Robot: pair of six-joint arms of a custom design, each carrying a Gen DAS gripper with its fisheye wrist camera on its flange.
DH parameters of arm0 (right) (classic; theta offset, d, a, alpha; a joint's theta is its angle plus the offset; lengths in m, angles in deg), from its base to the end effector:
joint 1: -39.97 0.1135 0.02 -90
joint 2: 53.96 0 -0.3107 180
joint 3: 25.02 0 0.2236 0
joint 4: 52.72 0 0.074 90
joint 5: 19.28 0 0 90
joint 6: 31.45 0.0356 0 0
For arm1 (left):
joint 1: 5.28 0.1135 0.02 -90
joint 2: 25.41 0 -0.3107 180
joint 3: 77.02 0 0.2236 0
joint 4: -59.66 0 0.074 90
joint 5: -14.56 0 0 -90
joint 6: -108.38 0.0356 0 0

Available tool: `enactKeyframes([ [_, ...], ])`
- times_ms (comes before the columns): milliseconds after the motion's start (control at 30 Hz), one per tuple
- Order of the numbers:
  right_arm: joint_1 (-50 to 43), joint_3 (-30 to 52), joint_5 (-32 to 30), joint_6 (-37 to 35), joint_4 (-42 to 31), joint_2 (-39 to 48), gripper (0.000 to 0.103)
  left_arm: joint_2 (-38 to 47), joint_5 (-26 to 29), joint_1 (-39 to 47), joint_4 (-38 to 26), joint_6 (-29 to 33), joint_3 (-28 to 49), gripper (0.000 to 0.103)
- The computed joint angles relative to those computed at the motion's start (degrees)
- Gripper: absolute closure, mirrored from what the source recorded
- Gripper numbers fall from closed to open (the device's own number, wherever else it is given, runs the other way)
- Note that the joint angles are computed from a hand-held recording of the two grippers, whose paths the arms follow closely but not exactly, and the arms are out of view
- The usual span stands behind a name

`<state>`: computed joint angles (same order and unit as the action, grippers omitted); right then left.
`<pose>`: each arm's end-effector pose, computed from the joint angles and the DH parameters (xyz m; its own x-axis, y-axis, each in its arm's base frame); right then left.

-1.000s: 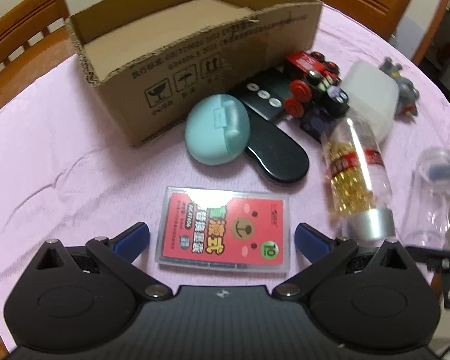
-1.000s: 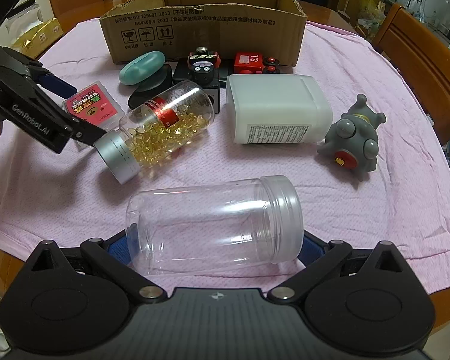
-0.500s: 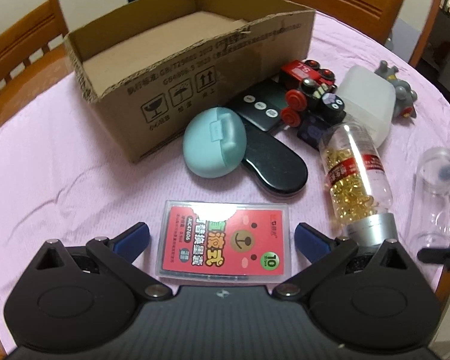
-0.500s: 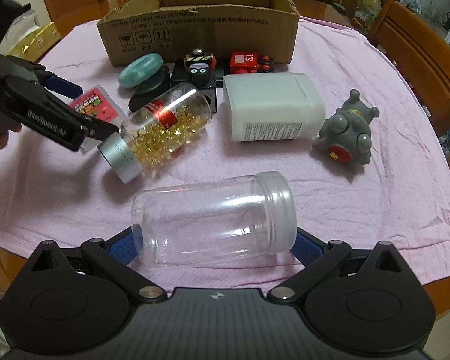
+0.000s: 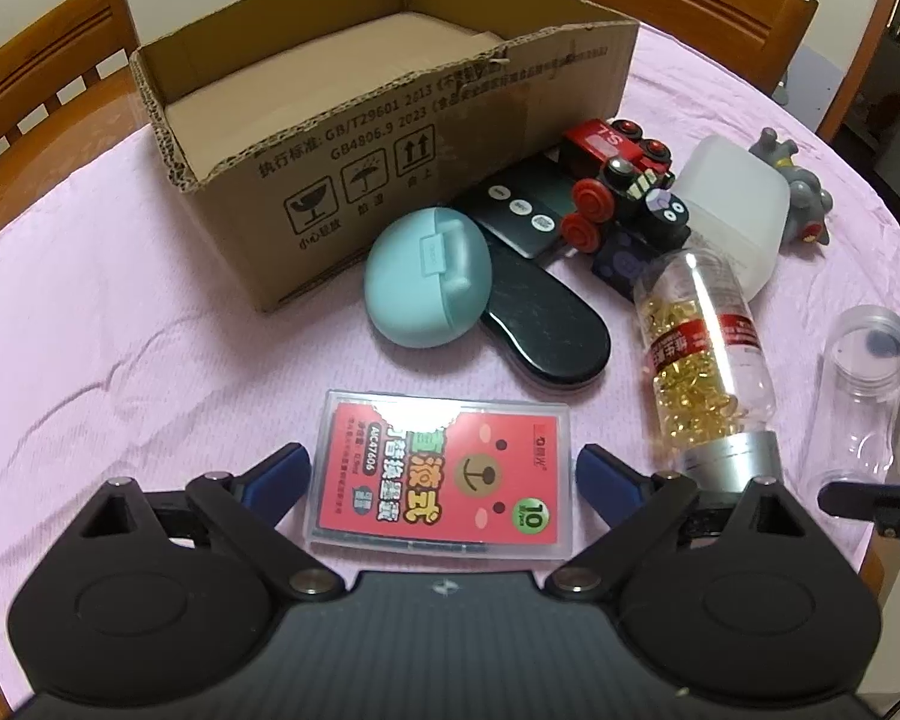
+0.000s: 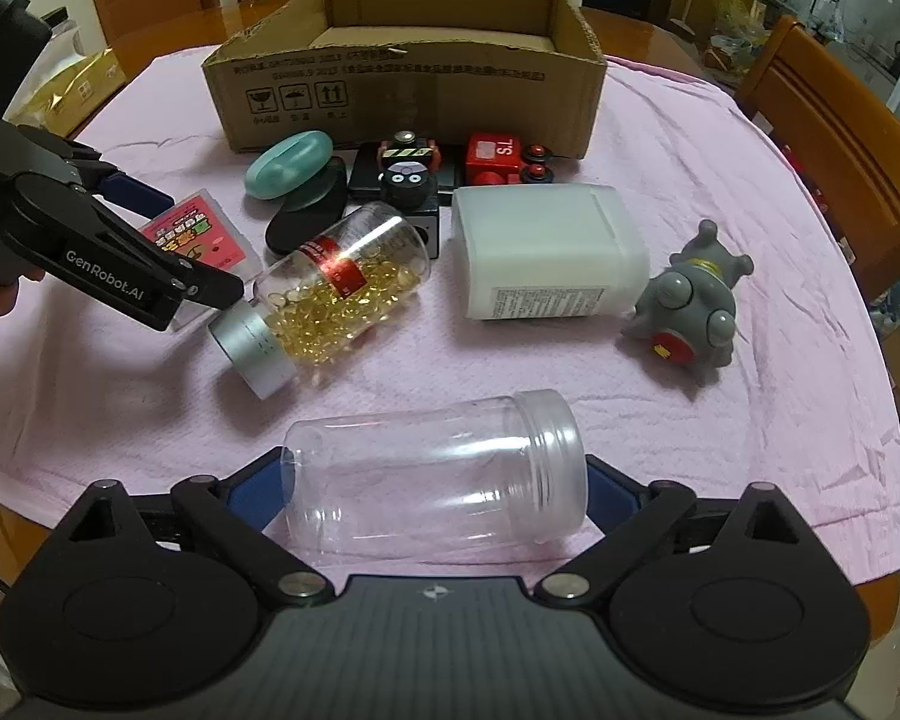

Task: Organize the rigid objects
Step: 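Grasp the red card pack with the left tool while the right tool holds the jar, then carry both items over the cardboard box and release them inside with both tools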

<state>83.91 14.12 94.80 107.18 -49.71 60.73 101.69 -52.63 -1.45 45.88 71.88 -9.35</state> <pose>0.1811 0.1544 0.0777 -0.8633 0.1196 -0.4904 0.1550 0.9874 -0.0321 0.3521 0.0097 0.0665 -0.5279 0.7073 -0.4702 0.7977 0.6029 0.0114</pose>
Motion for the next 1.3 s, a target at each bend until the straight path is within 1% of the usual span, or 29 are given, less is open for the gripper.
enactKeyframes([
  [33, -0.1, 0.3, -0.1, -0.2, -0.5, -0.1, 0.007, -0.2, 0.1, 0.0, -0.2, 0.2, -0.1, 0.012],
  [200, -0.2, 0.8, -0.4, -0.6, -1.9, -1.0, 0.008, -0.8, -0.3, -0.2, -1.8, 0.6, 0.2, 0.012],
  [433, -0.9, 2.1, -1.4, -2.7, -5.4, -3.3, 0.009, -3.2, 1.0, 0.4, -6.8, 2.1, 1.6, 0.012],
  [600, -2.2, 3.6, -1.5, -5.9, -9.1, -6.2, 0.009, -5.3, 1.8, 0.9, -11.5, 3.7, 3.7, 0.012],
  [700, -3.3, 4.5, -1.4, -9.0, -11.5, -8.6, 0.009, -6.5, 1.6, 1.0, -13.7, 4.0, 4.5, 0.012],
  [833, -6.4, 5.4, -2.8, -15.5, -13.7, -12.7, 0.009, -9.1, 2.0, 0.8, -16.2, 3.1, 5.3, 0.012],
  [933, -10.3, 5.8, -5.1, -22.5, -13.2, -15.8, 0.009, -11.1, 2.1, 0.2, -18.1, 0.8, 6.1, 0.012],
  [1000, -13.8, 6.3, -7.8, -27.8, -12.4, -17.4, 0.009, -12.8, 2.0, -0.5, -18.8, -1.3, 6.5, 0.012],
  [1167, -22.9, 9.1, -15.0, -41.3, -11.1, -19.4, 0.009, -15.9, 1.8, -2.9, -19.7, -9.1, 9.0, 0.012],
  [1300, -29.3, 13.5, -20.6, -48.8, -11.4, -18.8, 0.009, -15.9, 0.6, -6.0, -17.0, -15.7, 11.8, 0.012],
])
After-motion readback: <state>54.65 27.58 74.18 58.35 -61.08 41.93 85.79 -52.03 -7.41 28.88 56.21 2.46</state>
